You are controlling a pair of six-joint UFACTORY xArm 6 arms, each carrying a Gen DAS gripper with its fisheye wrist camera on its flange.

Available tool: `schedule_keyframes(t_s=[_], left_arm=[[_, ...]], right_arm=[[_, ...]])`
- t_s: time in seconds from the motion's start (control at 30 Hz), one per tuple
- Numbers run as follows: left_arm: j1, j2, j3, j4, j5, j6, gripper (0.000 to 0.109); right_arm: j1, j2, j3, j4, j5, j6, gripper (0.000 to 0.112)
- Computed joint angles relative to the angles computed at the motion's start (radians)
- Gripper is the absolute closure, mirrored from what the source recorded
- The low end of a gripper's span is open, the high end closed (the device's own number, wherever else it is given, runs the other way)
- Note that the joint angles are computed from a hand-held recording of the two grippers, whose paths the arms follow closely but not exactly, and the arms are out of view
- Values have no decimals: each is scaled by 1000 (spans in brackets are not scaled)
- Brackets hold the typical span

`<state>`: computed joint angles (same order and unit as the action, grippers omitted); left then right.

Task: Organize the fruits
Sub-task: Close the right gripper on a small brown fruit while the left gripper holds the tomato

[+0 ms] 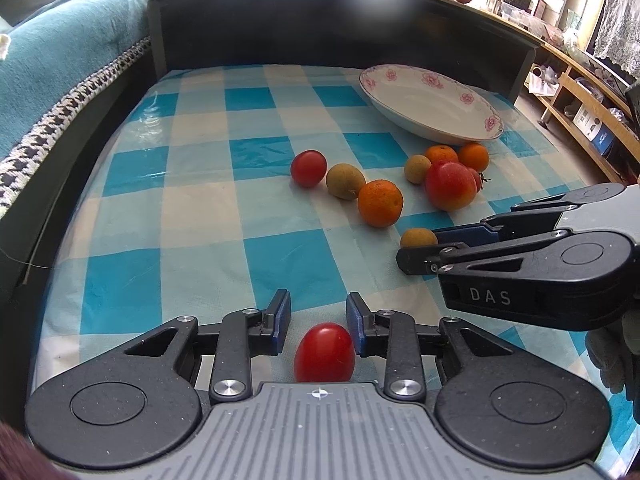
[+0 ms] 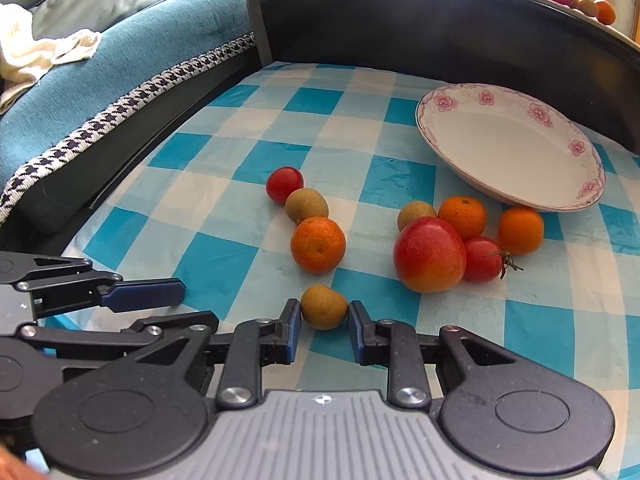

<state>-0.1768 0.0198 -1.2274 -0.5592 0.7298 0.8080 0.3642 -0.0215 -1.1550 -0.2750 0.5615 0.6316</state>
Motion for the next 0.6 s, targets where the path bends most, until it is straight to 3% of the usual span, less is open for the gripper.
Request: schedule_keyframes(t_s=[0.17,0.27,0.6], left_arm=[[4,-42,42,-4,-16,31,66],[5,-65,67,-7,-28,50,58],[-27,-80,115,47,-86,63,56]], right_arm=[[8,-9,5,-22,13,9,84],[6,-30,32,-12,-1,17,84],[9,-92,93,-22,-6,59,84]])
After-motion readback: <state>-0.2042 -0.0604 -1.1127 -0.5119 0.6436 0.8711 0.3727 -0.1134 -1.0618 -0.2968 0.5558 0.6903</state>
